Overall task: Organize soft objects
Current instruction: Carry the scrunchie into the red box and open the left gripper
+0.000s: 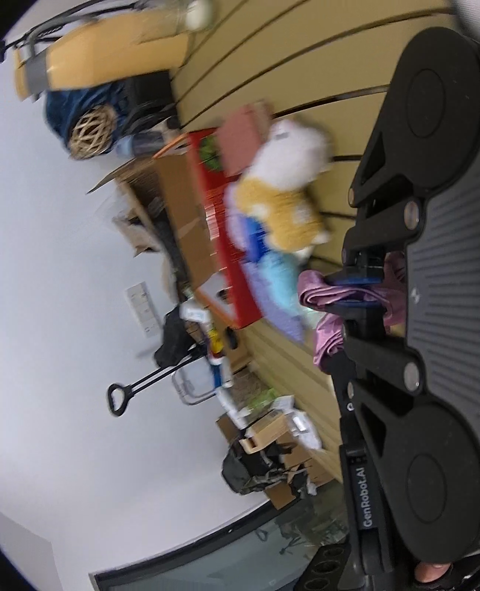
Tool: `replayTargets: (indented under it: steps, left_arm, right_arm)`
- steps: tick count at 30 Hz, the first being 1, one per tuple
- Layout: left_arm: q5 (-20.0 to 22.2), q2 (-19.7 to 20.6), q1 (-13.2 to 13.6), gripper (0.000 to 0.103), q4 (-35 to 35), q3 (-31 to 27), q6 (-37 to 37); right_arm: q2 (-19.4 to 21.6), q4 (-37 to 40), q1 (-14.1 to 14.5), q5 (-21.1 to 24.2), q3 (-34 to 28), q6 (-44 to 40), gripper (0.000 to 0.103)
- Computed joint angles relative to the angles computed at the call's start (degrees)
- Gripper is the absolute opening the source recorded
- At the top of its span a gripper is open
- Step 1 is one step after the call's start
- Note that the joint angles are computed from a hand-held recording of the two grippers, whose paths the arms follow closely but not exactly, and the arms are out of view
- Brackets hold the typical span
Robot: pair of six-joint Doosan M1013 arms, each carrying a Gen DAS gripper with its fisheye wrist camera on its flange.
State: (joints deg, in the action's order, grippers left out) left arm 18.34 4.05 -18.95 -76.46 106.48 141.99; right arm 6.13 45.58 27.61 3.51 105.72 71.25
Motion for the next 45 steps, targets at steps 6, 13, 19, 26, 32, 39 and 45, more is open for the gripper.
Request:
replayTargets:
  steps: [6, 13, 19, 26, 32, 39, 45]
  left_arm:
    - [1.61, 6.95, 3.34, 0.013, 0.96, -11.08, -2.47]
    - [1.14, 16.56, 5.48, 0.013, 23.94, -25.08, -23.72]
    - [7.05, 23.30, 5.74, 0.017, 53.23, -32.86, -51.05]
    - [7.35, 23.31, 6.59, 0.059, 52.27, -32.50, -49.26]
    - [4.32, 19.40, 5.72, 0.066, 58.46, -30.08, -52.07]
    - [1.48, 12.17, 4.43, 0.076, 69.89, -23.72, -57.58]
    - [-1.51, 5.93, 2.99, 0.082, 81.85, -17.70, -65.79]
  right_arm:
    - [6.27, -0.44, -2.92, 3.24, -11.56, -5.86, 0.008]
    - [19.70, -12.55, -6.29, 13.70, -32.07, 8.42, 0.008]
    - [30.73, -28.61, -6.18, 25.83, -47.17, 24.21, 0.008]
    - [34.11, -31.18, -5.96, 32.34, -50.46, 26.69, 0.049]
    - [29.39, -32.76, -6.32, 27.12, -45.52, 27.80, 0.068]
    - [19.60, -48.66, -6.41, 21.90, -35.66, 39.02, 0.080]
    - [11.32, -64.03, -6.48, 18.22, -26.03, 52.31, 0.084]
